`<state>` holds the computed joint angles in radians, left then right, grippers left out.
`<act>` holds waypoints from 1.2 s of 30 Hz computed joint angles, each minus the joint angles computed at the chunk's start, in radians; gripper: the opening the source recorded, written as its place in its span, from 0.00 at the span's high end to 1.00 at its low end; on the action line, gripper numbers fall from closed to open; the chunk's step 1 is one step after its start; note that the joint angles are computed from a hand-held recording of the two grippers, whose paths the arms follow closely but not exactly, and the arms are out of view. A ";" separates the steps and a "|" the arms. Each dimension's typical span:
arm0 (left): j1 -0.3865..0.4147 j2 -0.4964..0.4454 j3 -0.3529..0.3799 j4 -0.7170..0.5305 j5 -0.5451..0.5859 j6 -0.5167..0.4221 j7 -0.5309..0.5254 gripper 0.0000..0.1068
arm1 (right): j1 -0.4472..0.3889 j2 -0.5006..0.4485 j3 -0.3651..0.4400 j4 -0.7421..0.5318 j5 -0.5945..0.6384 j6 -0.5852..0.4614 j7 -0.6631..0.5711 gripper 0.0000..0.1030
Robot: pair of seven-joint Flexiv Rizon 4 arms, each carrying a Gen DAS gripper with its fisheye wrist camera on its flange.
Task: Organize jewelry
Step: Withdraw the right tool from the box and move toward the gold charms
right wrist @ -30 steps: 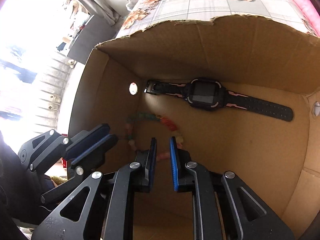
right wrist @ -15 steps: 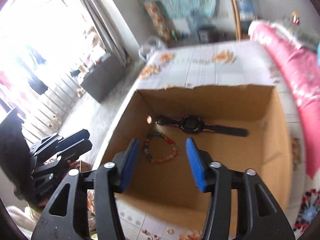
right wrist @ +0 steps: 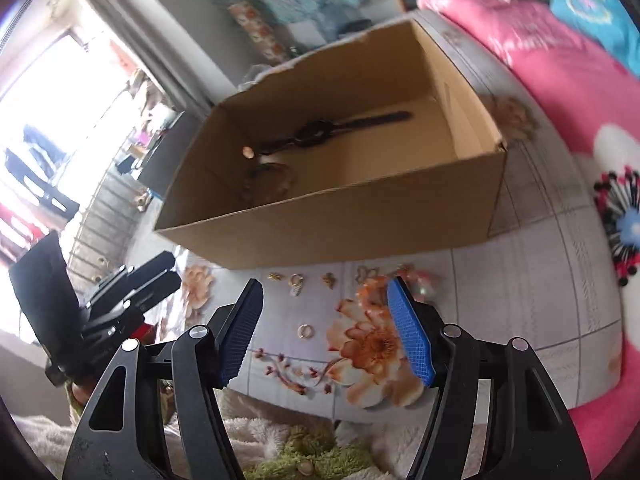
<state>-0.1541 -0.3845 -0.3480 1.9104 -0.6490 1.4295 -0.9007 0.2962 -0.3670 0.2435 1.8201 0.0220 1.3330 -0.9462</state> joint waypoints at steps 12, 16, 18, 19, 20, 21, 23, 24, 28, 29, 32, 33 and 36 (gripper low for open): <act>0.066 -0.120 -0.067 -0.097 0.027 0.089 -0.073 0.62 | 0.032 -0.076 -0.100 -0.101 -0.077 0.060 0.097 0.42; 0.068 -0.128 -0.065 -0.109 0.083 0.095 -0.103 0.62 | 0.095 -0.030 -0.194 -0.022 -0.208 0.069 0.191 0.41; 0.089 -0.118 -0.089 -0.085 0.096 0.086 -0.099 0.61 | 0.117 0.010 -0.221 0.031 -0.280 0.038 0.234 0.35; 0.095 -0.110 -0.094 -0.068 0.100 0.079 -0.099 0.61 | 0.135 0.031 -0.244 0.062 -0.334 0.009 0.269 0.31; 0.089 -0.105 -0.084 -0.058 0.109 0.075 -0.104 0.59 | 0.146 0.050 -0.256 0.089 -0.381 -0.011 0.301 0.29; 0.066 -0.099 -0.051 -0.047 0.128 0.064 -0.121 0.58 | 0.168 0.068 -0.280 0.118 -0.450 -0.046 0.351 0.27; 0.004 -0.090 0.036 -0.038 0.177 0.029 -0.171 0.58 | 0.196 0.093 -0.312 0.162 -0.581 -0.106 0.440 0.27; -0.016 -0.089 0.064 -0.037 0.195 0.012 -0.192 0.58 | 0.204 0.099 -0.322 0.174 -0.640 -0.132 0.482 0.27; -0.045 -0.091 0.107 -0.031 0.229 -0.033 -0.250 0.58 | 0.183 0.078 -0.289 0.166 -0.715 -0.186 0.513 0.29; -0.050 -0.093 0.115 -0.034 0.239 -0.042 -0.261 0.58 | 0.174 0.068 -0.276 0.158 -0.726 -0.189 0.507 0.29; -0.075 -0.098 0.149 -0.043 0.280 -0.050 -0.296 0.58 | 0.155 0.037 -0.242 0.125 -0.765 -0.238 0.487 0.32; -0.080 -0.098 0.156 -0.044 0.294 -0.049 -0.302 0.58 | 0.150 0.024 -0.233 0.110 -0.773 -0.256 0.479 0.34; -0.093 -0.100 0.174 -0.048 0.330 -0.048 -0.325 0.57 | 0.156 0.015 -0.217 0.100 -0.818 -0.348 0.465 0.37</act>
